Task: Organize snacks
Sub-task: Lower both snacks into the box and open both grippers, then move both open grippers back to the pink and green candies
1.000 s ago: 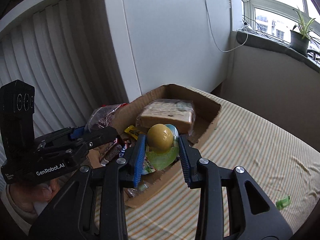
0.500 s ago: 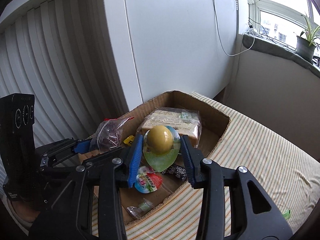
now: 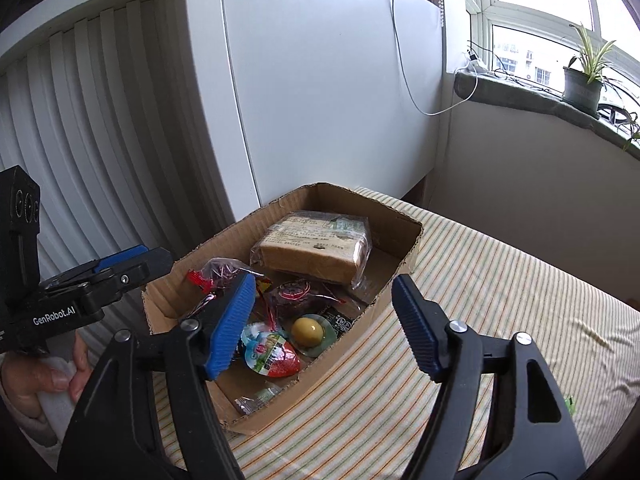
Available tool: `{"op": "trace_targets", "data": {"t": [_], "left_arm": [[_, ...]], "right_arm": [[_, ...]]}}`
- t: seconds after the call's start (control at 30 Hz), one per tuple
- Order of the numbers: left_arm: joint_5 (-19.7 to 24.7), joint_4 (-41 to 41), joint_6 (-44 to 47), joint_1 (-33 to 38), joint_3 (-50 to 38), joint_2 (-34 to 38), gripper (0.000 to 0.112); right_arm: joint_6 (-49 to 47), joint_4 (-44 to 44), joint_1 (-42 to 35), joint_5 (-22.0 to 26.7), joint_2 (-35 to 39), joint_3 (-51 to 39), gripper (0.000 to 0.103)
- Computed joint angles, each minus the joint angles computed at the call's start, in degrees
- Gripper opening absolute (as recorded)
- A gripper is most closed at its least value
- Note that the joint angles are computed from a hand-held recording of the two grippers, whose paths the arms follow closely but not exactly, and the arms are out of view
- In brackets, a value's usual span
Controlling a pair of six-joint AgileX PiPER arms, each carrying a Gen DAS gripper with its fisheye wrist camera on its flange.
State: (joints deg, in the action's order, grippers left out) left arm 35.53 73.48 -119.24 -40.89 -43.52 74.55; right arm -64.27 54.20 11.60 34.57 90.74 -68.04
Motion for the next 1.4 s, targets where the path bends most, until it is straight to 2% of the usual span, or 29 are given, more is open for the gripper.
{"op": "trace_targets", "data": {"t": [0.07,0.2,0.3,0.47,0.77,1.07,1.23,1.4], "left_arm": [[2.0,-0.6,-0.3,-1.2,1.0,-1.6,0.075],[5.4,-1.8,-0.5,-3.5,1.4,-3.2,0.075],[7.8,-2.6,-0.2,-5.5,1.1,-3.9,0.075],[9.6,-4.6,3.0,-7.4,-2.5,-1.5,0.075],[10.3,-8.4,12.2,-11.9,-16.5,10.1,0.078],[6.6,-17.3,29.7,-14.7,-38.0,27.3,0.078],[6.4,-24.5,40.7,-15.8,-49.2,34.9,0.078],[7.4,-28.5,46.6,-15.9,-54.9,38.9,0.078]], "right_arm": [[-0.5,1.2,-0.1,0.9,-0.7,0.5,0.076],[-0.7,1.7,0.8,-0.4,-2.5,2.3,0.076],[-1.4,2.0,1.0,-1.6,-3.7,4.0,0.084],[-2.6,2.2,-2.2,-1.3,-5.2,6.3,0.086],[-12.2,8.1,-20.9,5.5,-4.7,7.7,0.090],[-14.6,7.4,-42.3,12.3,4.0,0.7,0.090],[-13.4,6.1,-47.1,14.0,7.9,-3.9,0.090],[-14.0,5.4,-46.9,14.5,9.2,-5.4,0.090]]}}
